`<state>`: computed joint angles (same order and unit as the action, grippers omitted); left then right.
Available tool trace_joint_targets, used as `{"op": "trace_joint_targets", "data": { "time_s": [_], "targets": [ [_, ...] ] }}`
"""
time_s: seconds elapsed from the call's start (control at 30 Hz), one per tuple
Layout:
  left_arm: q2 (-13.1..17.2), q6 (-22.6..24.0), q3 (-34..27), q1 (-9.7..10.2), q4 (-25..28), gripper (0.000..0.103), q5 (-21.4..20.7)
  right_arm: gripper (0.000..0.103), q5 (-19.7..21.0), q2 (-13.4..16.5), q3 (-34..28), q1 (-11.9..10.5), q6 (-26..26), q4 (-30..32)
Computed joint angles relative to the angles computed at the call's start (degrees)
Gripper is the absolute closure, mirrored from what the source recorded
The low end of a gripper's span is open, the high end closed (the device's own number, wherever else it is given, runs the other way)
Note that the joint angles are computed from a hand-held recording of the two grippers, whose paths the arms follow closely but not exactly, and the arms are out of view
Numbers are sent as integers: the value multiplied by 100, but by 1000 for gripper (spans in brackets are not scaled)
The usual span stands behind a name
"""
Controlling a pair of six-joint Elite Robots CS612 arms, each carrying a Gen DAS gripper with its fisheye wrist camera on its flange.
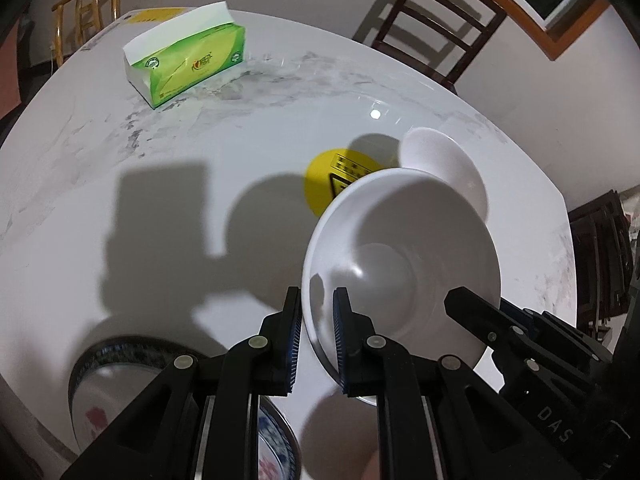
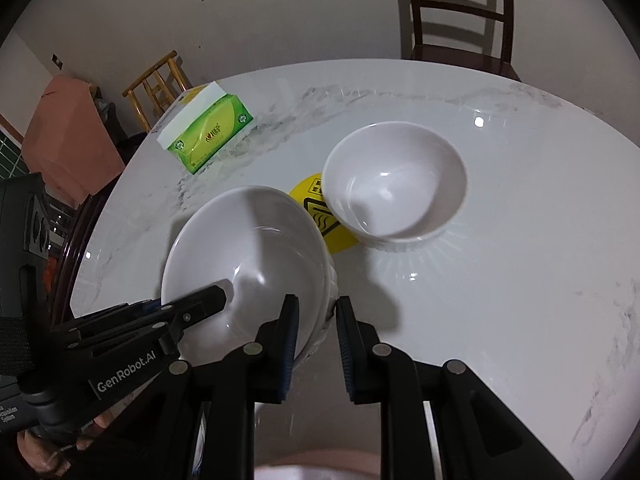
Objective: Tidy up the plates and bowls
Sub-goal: 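Lift the white Rabbit bowl and carry it over the pink bowl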
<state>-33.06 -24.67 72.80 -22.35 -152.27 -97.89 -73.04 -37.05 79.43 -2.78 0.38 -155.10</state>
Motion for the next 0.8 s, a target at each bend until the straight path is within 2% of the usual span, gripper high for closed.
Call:
{"op": "trace_joint_targets", "data": {
  "time_s": [0.57, 0.8],
  "targets": [
    [-673, 308, 1008, -289, -592, 91, -107, 83, -161, -881, 1423, -156, 303, -1036],
    [-924, 387, 1460, -397, -806, 91, -149, 83, -144, -1103, 1929, -211, 402, -1272]
  ]
}}
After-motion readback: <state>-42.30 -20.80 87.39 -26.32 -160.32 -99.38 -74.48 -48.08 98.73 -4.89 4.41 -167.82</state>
